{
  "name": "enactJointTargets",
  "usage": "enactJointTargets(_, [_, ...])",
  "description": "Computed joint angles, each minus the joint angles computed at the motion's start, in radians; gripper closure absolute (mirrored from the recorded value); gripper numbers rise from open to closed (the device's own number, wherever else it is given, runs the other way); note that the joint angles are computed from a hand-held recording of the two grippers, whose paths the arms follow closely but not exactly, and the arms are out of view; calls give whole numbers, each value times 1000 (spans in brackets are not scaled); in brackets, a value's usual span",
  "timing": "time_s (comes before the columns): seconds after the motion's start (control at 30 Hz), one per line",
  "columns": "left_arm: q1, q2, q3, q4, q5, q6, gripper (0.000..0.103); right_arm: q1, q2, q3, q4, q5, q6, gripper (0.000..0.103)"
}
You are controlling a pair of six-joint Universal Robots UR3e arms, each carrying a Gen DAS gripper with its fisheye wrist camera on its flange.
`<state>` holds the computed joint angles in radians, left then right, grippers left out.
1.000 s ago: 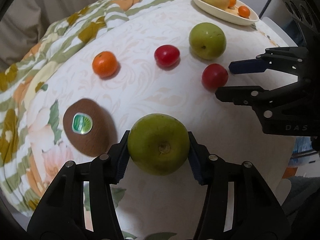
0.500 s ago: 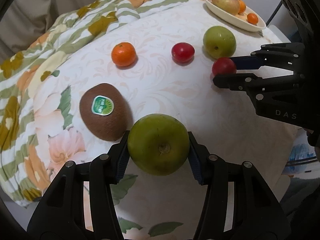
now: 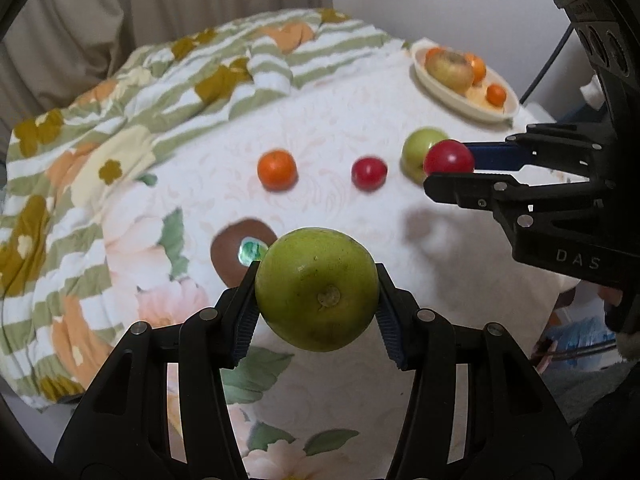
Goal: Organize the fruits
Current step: 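Lift the green apple and red plum and carry both toward the bowl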
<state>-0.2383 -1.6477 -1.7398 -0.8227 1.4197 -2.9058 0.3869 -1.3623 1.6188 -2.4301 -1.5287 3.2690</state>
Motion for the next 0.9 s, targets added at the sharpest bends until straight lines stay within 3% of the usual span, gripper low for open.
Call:
enactJointTargets(0.2, [-3,8,66,-18,-22,-13,44,21,-45,-56,50,-40,63,73])
enactJointTargets(0.47, [-83,-33,207,-37,73,-120,44,-72,-156,-18,58,11,43,73])
enactJointTargets(0.63, [-185,-123,352,-59,201,-257,44,-217,-269,63,65,127,-73,73])
enactJointTargets(0.9, [-371,-397,794,-212,345,-489,44,-560,-428,89,295,387,-438,73])
